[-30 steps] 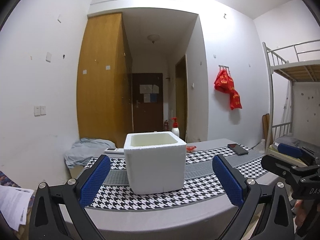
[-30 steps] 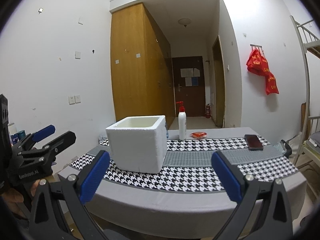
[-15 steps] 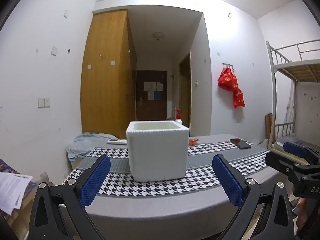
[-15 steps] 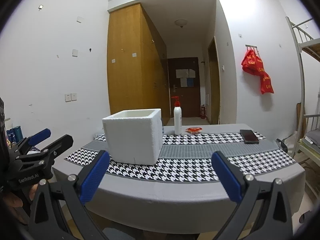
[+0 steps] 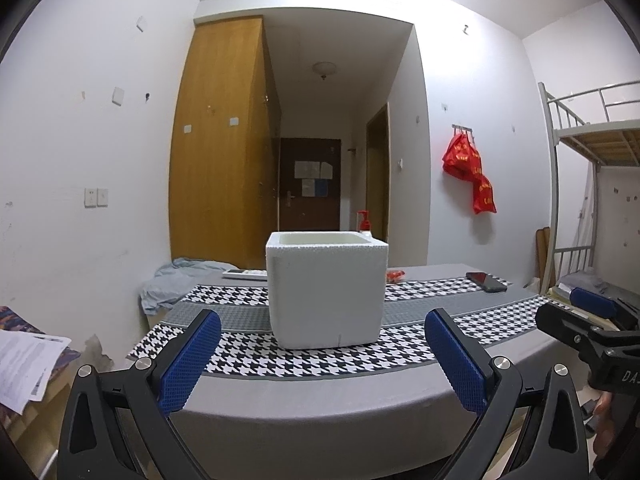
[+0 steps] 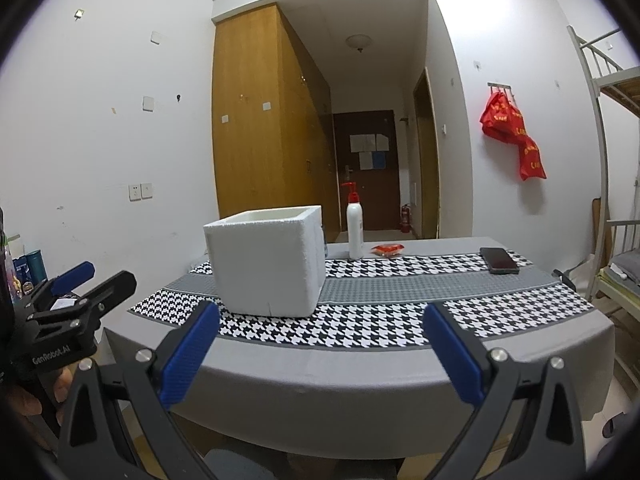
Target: Organize soft objects
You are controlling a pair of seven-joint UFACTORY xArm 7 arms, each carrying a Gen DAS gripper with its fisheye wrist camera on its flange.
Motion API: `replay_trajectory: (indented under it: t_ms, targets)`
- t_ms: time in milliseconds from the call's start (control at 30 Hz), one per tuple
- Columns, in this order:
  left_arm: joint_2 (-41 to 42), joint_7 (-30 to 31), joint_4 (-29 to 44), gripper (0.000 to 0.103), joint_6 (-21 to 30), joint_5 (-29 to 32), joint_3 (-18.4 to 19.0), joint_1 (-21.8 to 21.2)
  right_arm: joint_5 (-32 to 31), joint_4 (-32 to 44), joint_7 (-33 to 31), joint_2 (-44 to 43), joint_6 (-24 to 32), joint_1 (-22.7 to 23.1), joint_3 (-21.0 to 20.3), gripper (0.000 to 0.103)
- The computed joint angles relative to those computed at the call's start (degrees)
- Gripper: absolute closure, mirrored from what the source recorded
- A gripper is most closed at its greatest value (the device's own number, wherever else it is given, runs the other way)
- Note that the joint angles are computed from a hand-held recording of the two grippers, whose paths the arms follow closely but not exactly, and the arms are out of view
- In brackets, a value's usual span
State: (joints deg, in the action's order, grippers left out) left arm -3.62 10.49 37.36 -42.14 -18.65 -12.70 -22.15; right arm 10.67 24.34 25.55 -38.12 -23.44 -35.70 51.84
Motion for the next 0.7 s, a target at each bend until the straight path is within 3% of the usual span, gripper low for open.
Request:
replay_trajectory:
  t_ms: [700]
  targets:
    - [-0.93,0.35,-0.92,0.001,0.80,0.73,-0.35,0.11,-2.65,-0.66,4.13,-2.99,1.66,-1.23,1.21,0.000]
